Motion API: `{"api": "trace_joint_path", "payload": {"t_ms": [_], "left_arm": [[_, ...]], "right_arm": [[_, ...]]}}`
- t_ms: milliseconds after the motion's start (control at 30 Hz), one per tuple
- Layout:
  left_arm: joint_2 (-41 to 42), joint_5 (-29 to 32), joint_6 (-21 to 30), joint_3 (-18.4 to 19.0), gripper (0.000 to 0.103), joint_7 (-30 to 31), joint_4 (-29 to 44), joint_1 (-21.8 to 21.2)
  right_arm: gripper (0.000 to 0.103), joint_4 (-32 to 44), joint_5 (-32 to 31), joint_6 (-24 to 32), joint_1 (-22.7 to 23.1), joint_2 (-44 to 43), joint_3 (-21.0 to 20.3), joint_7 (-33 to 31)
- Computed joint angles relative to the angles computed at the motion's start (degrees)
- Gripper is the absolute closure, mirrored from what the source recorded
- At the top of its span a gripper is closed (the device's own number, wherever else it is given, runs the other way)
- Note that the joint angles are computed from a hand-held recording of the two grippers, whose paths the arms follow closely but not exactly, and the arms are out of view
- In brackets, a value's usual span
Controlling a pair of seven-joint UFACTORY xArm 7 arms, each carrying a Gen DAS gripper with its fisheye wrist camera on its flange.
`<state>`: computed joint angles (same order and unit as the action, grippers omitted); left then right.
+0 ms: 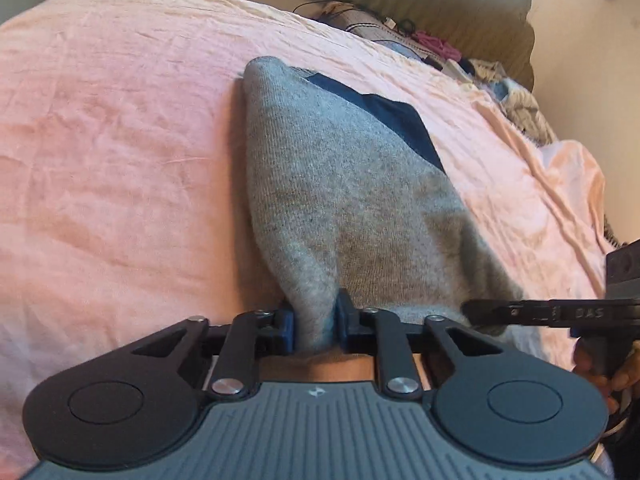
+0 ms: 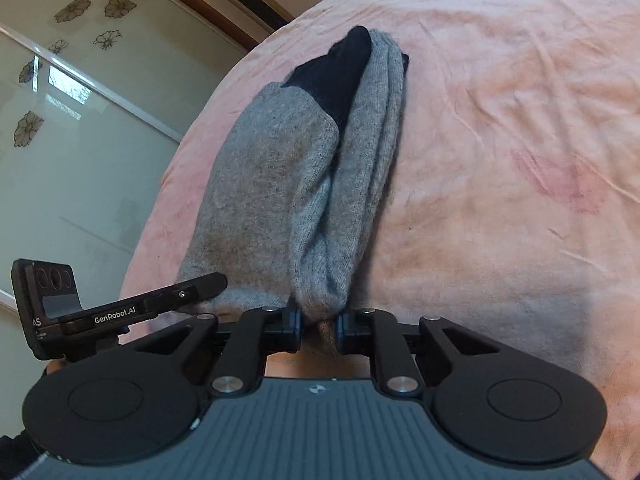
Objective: Fold small clothes
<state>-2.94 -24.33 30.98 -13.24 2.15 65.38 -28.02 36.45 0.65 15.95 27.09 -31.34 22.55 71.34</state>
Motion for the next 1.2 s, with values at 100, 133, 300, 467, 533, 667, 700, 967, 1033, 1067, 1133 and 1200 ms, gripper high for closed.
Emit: {"api": "trace_joint_path", "payload": {"t_ms": [100, 133, 300, 467, 533, 667, 700, 967, 1033, 1067, 1133, 1200], "left_arm": [[-2.98, 2.74, 0.06, 0.17, 0.087, 1.32, -2.91, 0.12], [-3.11, 2.56, -0.06, 0.33, 0.087, 1.6, -3.44, 0.05], [-3.11, 1.66, -0.33, 0.75, 0.087, 2.1, -3.63, -0.04], [-2.94, 1.12, -0.98, 0.75, 0.087, 2.64, -3.77, -0.27], [-3.14, 1.1, -1.4, 0.73, 0.087, 2.76, -4.12, -0.32], [-3.34, 1.0, -2.06, 0.78, 0.087, 2.96, -4.62, -0.43], [-3.3, 0.96, -2.17, 0.78, 0.087, 3.01, -4.63, -0.46], [-3.93, -2.4, -2.93, 1.46, 0.086, 7.29, -5.65, -1.01], [-4.2, -3.61, -3.53, 1.61, 0.086, 8.47, -6.2, -1.13], [-4.28, -4.08, -4.15, 1.59, 0.086, 8.92, -6.52, -1.23], [-4.14, -3.72, -4.79, 1.41, 0.086, 9.09, -6.62, -1.25], [-4.23, -3.78, -3.48, 1.65, 0.085, 9.25, -6.06, -1.15]], "right_arm": [[0.084, 0.56, -0.57, 5.0, 1.25, -2.84, -0.12, -1.68], [0.084, 1.03, -0.59, 7.77, 1.38, -2.8, 0.02, -1.97], [0.054, -1.46, 0.1, 4.2, -1.04, -5.18, -0.24, 0.17], [0.022, 4.3, -6.46, 1.6, -11.05, -0.55, -0.01, -1.32], [0.023, 9.33, -9.54, 3.48, -14.69, 4.51, 0.41, -2.39], [0.023, 16.28, -11.17, 3.44, -15.38, 14.2, -2.56, -4.45], [0.023, 18.68, -11.1, 4.07, -14.79, 17.8, -3.53, -5.51], [0.09, 21.48, -19.73, 5.83, -10.57, 21.58, -7.26, -4.78], [0.093, 17.82, -20.42, 2.98, -11.61, 18.52, -7.47, -2.69], [0.094, 16.85, -17.57, 4.2, -11.0, 18.61, -8.36, -3.74], [0.095, 13.83, -18.71, 0.51, -12.38, 18.01, -7.25, -1.57], [0.084, 13.01, -18.36, -0.59, -13.2, 16.68, -6.26, 1.18]]}}
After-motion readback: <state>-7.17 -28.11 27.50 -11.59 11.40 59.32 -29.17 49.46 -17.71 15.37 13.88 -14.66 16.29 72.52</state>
